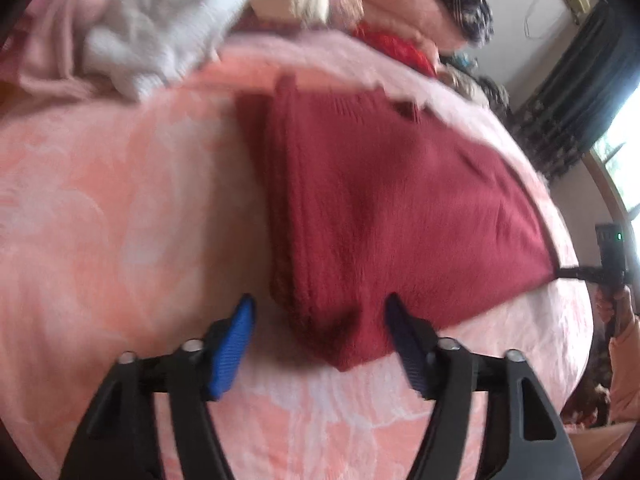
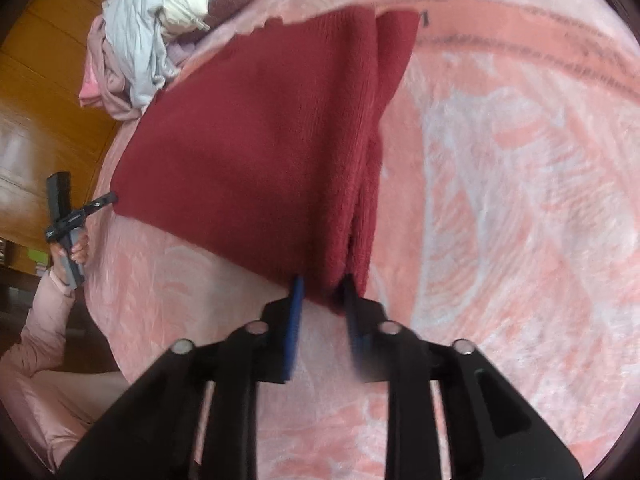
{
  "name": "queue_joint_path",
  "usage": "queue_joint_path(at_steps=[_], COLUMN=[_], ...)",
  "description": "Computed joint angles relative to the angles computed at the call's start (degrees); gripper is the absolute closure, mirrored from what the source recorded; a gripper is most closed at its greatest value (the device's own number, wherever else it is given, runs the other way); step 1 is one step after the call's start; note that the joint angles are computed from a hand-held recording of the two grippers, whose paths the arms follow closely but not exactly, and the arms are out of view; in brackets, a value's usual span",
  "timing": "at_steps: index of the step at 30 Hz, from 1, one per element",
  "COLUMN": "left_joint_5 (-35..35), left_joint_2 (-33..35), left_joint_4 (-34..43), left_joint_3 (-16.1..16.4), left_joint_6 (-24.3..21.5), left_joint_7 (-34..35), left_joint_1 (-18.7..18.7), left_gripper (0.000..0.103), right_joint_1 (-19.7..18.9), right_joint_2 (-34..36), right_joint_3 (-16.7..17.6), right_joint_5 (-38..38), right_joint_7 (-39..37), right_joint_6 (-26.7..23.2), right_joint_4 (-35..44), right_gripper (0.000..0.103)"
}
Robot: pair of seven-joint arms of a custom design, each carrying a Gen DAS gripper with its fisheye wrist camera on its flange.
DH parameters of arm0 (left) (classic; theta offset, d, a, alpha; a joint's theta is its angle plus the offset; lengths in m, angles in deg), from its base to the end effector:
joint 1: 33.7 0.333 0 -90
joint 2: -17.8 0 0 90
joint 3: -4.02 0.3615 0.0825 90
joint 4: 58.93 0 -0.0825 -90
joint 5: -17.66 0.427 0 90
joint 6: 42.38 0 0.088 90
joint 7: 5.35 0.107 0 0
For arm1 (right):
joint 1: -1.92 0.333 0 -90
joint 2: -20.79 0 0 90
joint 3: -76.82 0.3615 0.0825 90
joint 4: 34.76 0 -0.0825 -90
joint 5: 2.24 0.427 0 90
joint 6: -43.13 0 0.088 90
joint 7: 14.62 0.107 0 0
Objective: Fold small clothes
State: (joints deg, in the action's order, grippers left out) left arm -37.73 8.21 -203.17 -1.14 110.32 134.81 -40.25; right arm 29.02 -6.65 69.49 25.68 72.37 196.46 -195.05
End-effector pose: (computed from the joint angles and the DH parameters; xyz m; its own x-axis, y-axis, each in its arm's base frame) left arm 0.4855 -0.0762 0.3784 -0.3367 -0.8807 0.3331 -0.8677 0.1528 -0.4730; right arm 0.3745 0.1219 0.3876 0.0545 -0.9233 -0.3801 -0.9625 0.0527 -0.2660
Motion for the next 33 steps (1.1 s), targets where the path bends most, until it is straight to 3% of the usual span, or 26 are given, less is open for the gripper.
queue_joint_path(at_steps=[2, 5, 7, 9, 13, 18, 20, 23, 25, 27, 29, 31, 33], left_joint_5=[-3.3, -9.0, -8.8, -7.0, 4.7, 20.7, 27.4, 30.0, 32.7, 32.9, 30.4, 27.5, 29.4], left_joint_2=[-2.1, -3.1, -2.5, -1.3, 3.0, 8.6, 10.6, 12.0, 11.7, 10.3, 8.8, 7.5, 7.0], left_joint_4=[-0.2, 1.5, 2.7, 3.6, 6.3, 8.6, 8.9, 8.9, 7.8, 6.7, 6.1, 5.7, 5.6], left_joint_3=[0.1, 1.0, -0.1, -1.7, -5.4, -7.5, -7.4, -7.3, -7.3, -7.5, -7.5, -7.2, -7.0], left_joint_6=[3.3, 2.7, 2.9, 3.6, 5.1, 8.8, 10.0, 10.5, 12.2, 12.5, 11.8, 10.9, 10.2], left_joint_7=[0.9, 2.5, 1.2, -1.5, -13.1, -26.9, -32.1, -33.3, -34.5, -35.1, -34.1, -33.2, -36.5], left_joint_1=[-0.6, -2.2, -2.8, -3.7, -4.7, -5.7, -5.8, -5.6, -5.9, -6.0, -6.1, -6.2, -5.8], left_gripper=[0.029, 0.027, 0.026, 0.026, 0.026, 0.026, 0.026, 0.026, 0.026, 0.026, 0.025, 0.024, 0.023], right_joint_1=[-1.5, -2.2, -5.6, -5.5, -1.5, -7.1, -7.4, -6.5, -6.1, -6.0, -7.6, -8.4, -7.9], right_joint_2=[-0.2, -0.3, 2.0, 4.2, 11.4, 17.1, 18.2, 18.2, 16.9, 14.6, 12.3, 10.8, 11.3], right_joint_3=[0.8, 1.1, 4.8, 5.2, 2.9, 7.9, 7.7, 7.1, 6.7, 6.5, 8.2, 8.4, 7.4], right_joint_5=[-1.5, -2.4, -8.0, -9.9, -6.0, -14.6, -13.4, -8.3, -5.8, -4.8, -10.1, -13.3, -13.3], right_joint_7=[1.9, 3.3, 8.5, 10.0, 5.5, 14.8, 14.8, 11.2, 9.7, 9.3, 13.3, 16.5, 17.3], right_joint_6=[-0.8, 0.2, 0.2, 1.7, 4.1, 1.9, 2.0, 4.4, 3.9, 3.3, 2.5, 1.2, -0.2], right_joint_4=[1.0, 2.2, 4.5, 6.3, 12.0, 15.2, 14.4, 12.8, 12.4, 11.7, 11.1, 10.8, 11.2], right_gripper=[0.064, 0.064, 0.065, 0.069, 0.070, 0.071, 0.082, 0.083, 0.080, 0.068, 0.057, 0.054, 0.055])
